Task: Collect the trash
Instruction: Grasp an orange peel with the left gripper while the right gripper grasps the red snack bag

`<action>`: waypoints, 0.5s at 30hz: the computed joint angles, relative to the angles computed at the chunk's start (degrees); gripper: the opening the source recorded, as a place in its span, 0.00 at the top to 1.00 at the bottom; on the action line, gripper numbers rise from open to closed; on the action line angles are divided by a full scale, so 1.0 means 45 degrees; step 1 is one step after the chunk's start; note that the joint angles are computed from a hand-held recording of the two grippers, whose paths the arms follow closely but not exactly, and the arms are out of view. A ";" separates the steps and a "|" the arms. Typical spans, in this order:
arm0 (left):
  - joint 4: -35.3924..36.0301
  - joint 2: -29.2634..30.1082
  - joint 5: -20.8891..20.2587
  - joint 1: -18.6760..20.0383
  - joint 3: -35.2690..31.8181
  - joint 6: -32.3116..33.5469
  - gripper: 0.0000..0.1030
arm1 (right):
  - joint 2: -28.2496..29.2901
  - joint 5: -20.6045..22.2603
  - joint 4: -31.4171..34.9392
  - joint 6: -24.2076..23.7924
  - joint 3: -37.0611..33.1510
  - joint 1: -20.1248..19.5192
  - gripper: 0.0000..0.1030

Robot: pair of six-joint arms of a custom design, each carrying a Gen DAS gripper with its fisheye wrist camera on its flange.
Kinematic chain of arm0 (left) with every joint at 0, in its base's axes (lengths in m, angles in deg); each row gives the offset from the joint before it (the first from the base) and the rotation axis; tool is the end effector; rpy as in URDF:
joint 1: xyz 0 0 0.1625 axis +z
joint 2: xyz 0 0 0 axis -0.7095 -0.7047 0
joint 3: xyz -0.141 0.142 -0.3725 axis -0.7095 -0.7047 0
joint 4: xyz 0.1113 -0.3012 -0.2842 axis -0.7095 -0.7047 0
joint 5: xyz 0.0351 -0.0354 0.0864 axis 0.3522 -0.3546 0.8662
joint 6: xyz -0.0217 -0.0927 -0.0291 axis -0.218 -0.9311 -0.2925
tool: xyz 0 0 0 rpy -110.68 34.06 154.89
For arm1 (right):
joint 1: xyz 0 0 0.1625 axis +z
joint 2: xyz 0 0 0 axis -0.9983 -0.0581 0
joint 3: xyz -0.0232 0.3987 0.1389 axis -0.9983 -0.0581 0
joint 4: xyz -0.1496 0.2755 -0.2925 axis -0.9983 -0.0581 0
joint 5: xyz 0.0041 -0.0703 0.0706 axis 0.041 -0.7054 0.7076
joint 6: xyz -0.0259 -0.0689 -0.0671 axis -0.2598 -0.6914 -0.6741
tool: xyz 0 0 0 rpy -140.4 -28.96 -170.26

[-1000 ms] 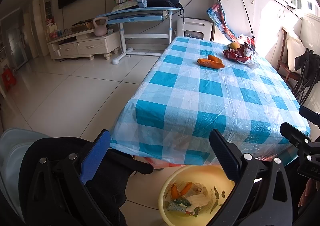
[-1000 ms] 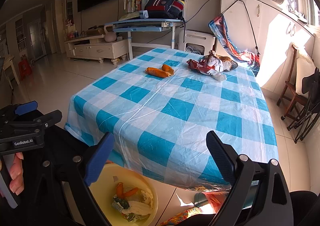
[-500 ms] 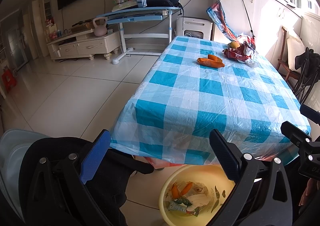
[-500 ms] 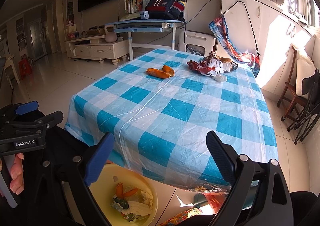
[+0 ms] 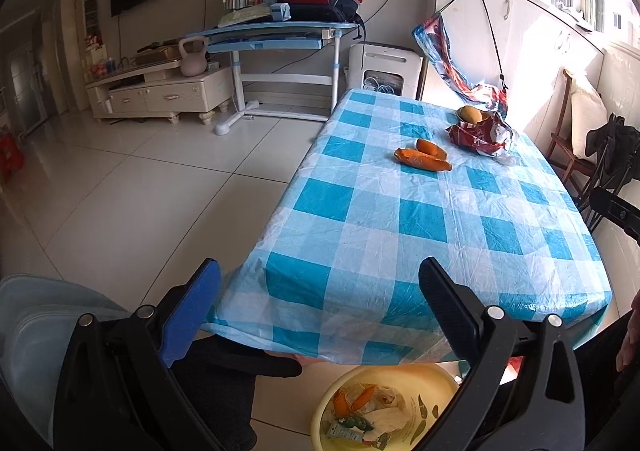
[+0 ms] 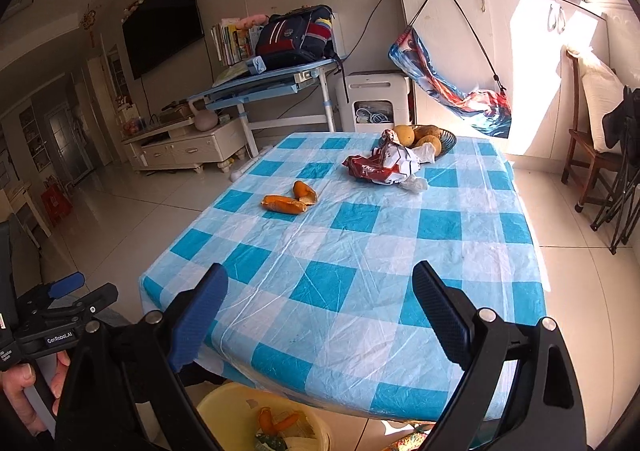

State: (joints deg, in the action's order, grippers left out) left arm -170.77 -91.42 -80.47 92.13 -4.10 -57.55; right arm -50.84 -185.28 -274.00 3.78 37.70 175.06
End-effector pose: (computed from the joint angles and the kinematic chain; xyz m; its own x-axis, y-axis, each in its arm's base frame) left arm -0.3963 -0.7230 0.0898 -0.6912 0.2878 -0.6629 0.6540 0.6393 -0.4043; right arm 0.0775 -0.6176 0.3847 -0.8591 0.1796 0.4792 -0.3078 0.5668 -0.7642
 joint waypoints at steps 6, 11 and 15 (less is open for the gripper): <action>0.1437 0.1326 -0.0271 0.0284 -0.2473 0.0048 0.07 | 0.1252 0.0050 0.1833 -0.0595 -0.2895 -0.0433 0.13; 0.2893 0.2592 -0.0695 0.0500 -0.4767 0.0310 0.07 | 0.2724 0.0099 0.3285 -0.0830 -0.5470 -0.0917 0.13; 0.4081 0.3787 -0.1232 0.0634 -0.7071 0.0662 0.07 | 0.4023 -0.0246 0.4013 -0.0544 -0.7743 -0.1177 0.13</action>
State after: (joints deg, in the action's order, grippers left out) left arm -152.40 -74.38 -86.02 94.99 -35.92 -54.57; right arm -32.73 -186.39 -255.94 1.33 2.85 169.76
